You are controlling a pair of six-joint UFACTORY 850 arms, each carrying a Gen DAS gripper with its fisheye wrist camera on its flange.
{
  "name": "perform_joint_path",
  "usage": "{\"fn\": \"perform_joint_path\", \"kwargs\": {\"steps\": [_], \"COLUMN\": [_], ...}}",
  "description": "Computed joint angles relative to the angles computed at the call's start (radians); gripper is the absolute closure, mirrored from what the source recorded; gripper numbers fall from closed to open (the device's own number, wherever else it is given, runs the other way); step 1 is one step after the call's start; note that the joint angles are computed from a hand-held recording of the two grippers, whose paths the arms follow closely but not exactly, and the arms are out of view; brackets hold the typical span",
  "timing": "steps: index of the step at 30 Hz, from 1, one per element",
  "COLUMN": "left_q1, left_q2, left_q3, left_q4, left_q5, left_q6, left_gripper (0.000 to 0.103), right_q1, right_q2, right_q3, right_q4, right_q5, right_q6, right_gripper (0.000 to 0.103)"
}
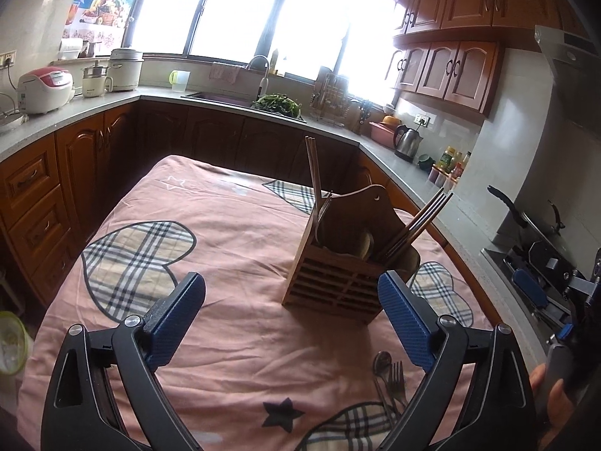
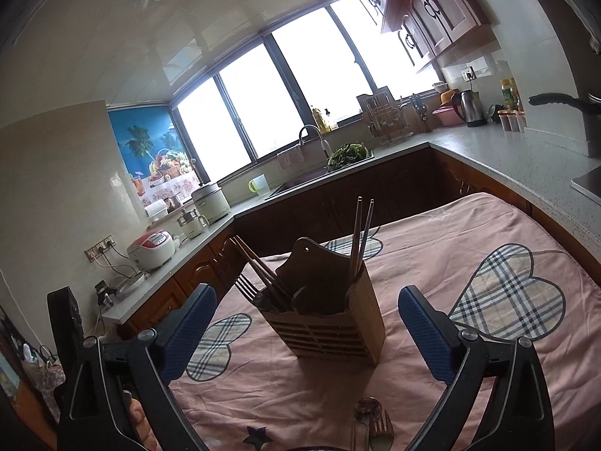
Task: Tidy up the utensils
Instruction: 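Withdraw both open tools from the holder back over the table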
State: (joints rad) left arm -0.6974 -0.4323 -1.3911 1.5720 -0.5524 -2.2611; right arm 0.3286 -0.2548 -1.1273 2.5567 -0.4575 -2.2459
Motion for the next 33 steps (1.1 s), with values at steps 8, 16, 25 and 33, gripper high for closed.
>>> {"fn": "perform_joint_path", "kwargs": {"steps": [8,16,25,33], "left_q1": [-0.046,-0.084,-0.163,-0.243], "left_q2": [0.071,0.121,0.163,0.18], "left_q3": [0.094,0.153,0.205,0.204], "left_q4": [0.013,-0.005,-0.015,-0.012], "left_q5": [-0.046,-0.077,-0.158,-0.275], "left_q6": [-0.057,-0.088,-0.065,0.044], "left_gripper": [0.005,0.005,0.001,0.0], "right_q1": [0.008,0.015,0.034,0.078], "right_q2": [0.07,0.138,0.229,0.329], "right_q3": [0.088,0.167,0.263,0.34], "right_q4": [-0.015,-0.001,0.084,0.288], "right_q5": [-0.024,-0.032,-0.014,0.022], "right_q6": [0.007,-0.028,-0.175,-0.515], "right_gripper": [0.003,0.003,0.001,0.0]}}
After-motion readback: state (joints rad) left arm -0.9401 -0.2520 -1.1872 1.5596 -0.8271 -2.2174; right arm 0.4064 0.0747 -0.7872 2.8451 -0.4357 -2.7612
